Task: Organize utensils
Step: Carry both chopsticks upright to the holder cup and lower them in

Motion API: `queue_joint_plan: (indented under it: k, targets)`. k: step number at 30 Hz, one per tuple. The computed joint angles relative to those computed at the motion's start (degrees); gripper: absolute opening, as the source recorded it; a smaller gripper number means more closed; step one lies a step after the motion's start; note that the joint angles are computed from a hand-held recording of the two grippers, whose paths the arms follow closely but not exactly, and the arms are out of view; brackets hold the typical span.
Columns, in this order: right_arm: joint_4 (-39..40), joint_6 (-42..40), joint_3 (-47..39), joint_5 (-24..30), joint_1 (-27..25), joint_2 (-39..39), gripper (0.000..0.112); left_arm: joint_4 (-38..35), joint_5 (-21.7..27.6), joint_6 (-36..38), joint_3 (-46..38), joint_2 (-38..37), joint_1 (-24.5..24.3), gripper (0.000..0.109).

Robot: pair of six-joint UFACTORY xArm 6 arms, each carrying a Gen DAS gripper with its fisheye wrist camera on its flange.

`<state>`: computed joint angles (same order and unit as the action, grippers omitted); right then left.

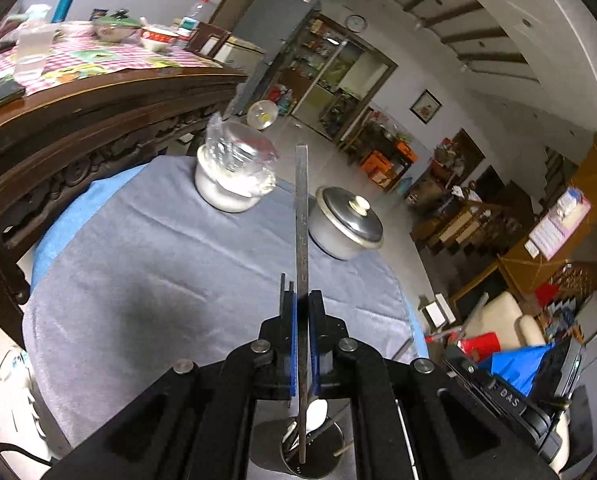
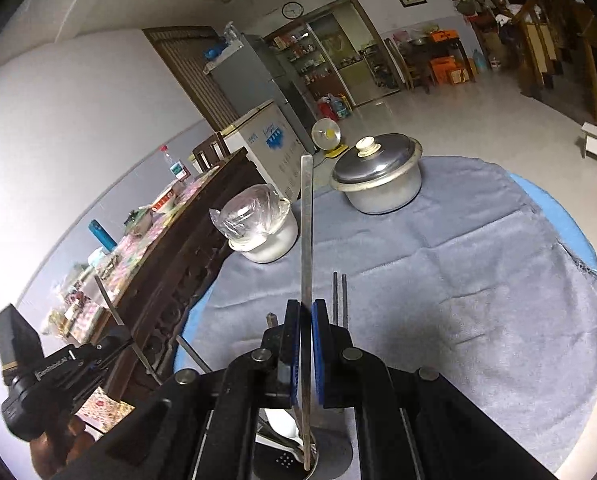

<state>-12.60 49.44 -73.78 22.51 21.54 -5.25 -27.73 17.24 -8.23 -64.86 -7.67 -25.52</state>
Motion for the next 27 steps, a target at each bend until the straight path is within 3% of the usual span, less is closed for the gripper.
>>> queue_joint_plan:
  k: [3, 7, 15, 27]
  targets:
    - [-3.5, 2.29, -0.05, 0.41, 0.33, 0.55, 0.007, 1.86, -2.96, 0.18, 0.96, 0.64, -1.71, 0.005]
    - [-4.52, 2.77, 0.25, 0.48, 0.75, 0.89, 0.007, 10.53, -6.58, -5.41, 2.42, 1.21, -2.81, 0.005]
    - [-8.17, 3.45, 1.05, 0.98, 2.17, 0.74, 0.007, 19.38, -8.43, -9.61, 4.86, 1.23, -3.91, 0.005]
    - [-9.08, 3.18, 3.69, 1.75, 3.98, -0.59, 0.007, 22.72, -9.19, -9.35, 8.36, -0.22, -4.84, 0.005]
